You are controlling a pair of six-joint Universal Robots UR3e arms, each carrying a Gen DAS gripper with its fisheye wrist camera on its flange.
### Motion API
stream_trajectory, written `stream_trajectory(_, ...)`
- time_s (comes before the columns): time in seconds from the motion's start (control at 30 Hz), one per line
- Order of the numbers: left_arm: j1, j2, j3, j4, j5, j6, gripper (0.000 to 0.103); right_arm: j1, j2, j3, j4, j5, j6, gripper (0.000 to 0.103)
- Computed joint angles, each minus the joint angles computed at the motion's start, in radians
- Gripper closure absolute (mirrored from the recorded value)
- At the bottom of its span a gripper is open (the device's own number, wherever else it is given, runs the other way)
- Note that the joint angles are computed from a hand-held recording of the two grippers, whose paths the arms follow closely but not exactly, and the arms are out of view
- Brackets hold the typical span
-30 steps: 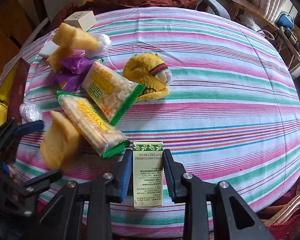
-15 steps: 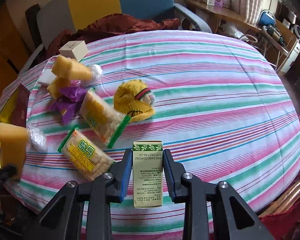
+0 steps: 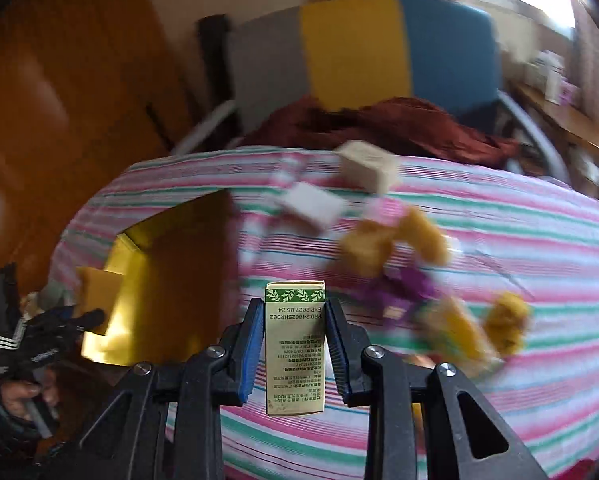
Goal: Organize objects
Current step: 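Lower the sponge into the gold tray with the left gripper while the right releases the carton there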
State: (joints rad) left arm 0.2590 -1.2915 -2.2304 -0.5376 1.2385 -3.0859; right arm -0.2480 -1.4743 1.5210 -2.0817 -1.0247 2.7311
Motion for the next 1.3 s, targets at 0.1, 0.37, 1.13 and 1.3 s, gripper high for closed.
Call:
stream_trajectory(0.1,0.082,0.073,-0.085,-0.014,-0.007,0.028,0.049,0.165,0.118,-0.083,-0.041,-0.009,0.063,0.073)
stream_trajectory(0.37,0.170,0.227,-0.170,-0.109,-0.008,0.011,0.026,0.428,0.414,-0.340,0.039,-0.042,0.122,0.057)
stream_trajectory(1.13,-0.015,0.139,-0.095,0.084,0.251,-0.141,0.010,0.466,0.189,0.162,-0.514,-0.255,0.251,0.027)
stream_trajectory(1.3,-0.091,0.099,-0.072,0.115,0.325,-0.138,0.010,0.452,0.154,0.218,-0.589,-0.274,0.262,0.026)
